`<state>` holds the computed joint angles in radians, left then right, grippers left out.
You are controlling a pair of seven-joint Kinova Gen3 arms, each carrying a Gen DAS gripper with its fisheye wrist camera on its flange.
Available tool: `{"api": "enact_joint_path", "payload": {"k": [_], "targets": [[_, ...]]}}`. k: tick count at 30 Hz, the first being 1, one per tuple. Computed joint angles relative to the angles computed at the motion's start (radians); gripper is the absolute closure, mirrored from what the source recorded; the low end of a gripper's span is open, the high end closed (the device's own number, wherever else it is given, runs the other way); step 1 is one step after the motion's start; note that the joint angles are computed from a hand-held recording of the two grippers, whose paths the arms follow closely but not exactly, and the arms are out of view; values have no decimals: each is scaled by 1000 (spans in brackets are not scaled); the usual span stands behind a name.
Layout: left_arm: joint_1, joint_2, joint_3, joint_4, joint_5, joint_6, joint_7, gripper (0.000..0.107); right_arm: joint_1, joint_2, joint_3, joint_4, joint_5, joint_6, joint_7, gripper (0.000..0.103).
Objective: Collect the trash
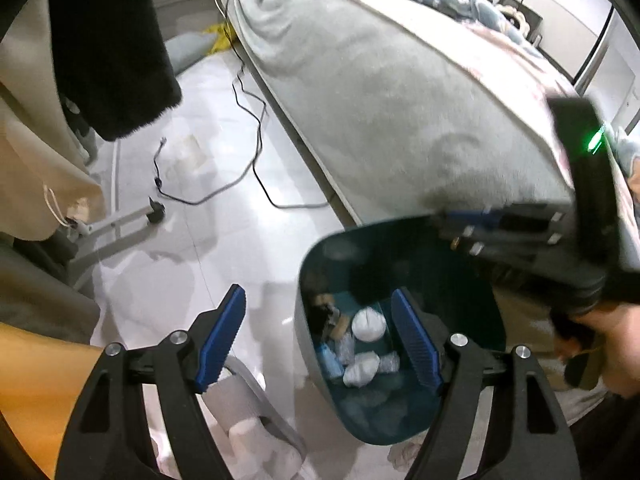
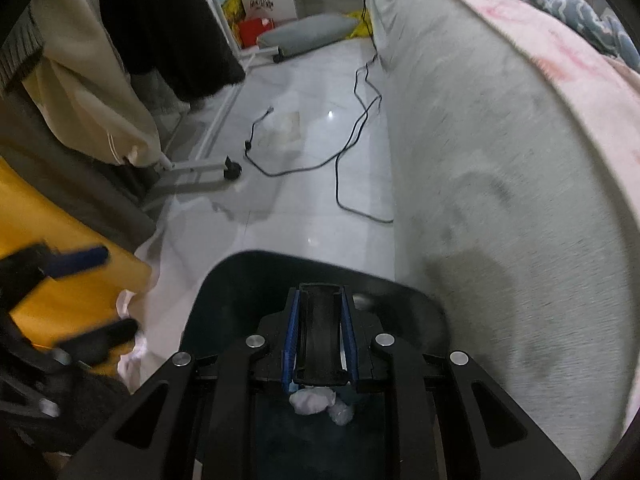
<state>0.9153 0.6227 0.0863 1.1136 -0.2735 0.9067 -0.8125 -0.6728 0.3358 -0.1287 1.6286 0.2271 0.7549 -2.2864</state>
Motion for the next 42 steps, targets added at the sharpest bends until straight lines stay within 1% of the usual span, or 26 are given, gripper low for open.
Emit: {"api": "enact_joint_path", "payload": {"k": [5,13,17,21,24,25,26,28,31,35,40,42], "targets": [[21,-35,-30,41,-42,-39,58,36,9,49,-15,-16,-40,21,39,83],[28,-85,-35,87,-104,-96,111,41,13,113,-14,-35,-94,47,84,83],[36,-100,-36,86,-138,-109,123,43,9,146,-12,-37,-112,75,100,83],[69,-116,-55,77,-198,-110,163,43,14,176,-17,-36,-135,102,127,83],[72,-124,-52,69,-219,-113,178,43,20,204,-23,-41,-158,145,156,82],[75,-128,-52,67,-227,-113,184,43,20,209,-23,-42,-163,154,161,78],[77,-128,-51,61,-234,-110,187,43,21,216,-24,-49,-168,171,168,69],[83,-127,-50,45,-247,-103,193,43,-1,212,-10,-51,-150,186,155,60],[85,-124,-41,14,-252,-91,182,43,1,195,-11,-47,-151,183,158,60],[109,-123,-53,-24,-278,-78,196,41,-3,134,-10,-33,-136,173,147,60],[184,-103,-89,-98,-376,-17,228,40,-49,26,4,-16,-67,174,74,60],[215,-97,-100,-122,-418,5,235,37,-60,-43,-1,-2,-15,171,25,60]]}}
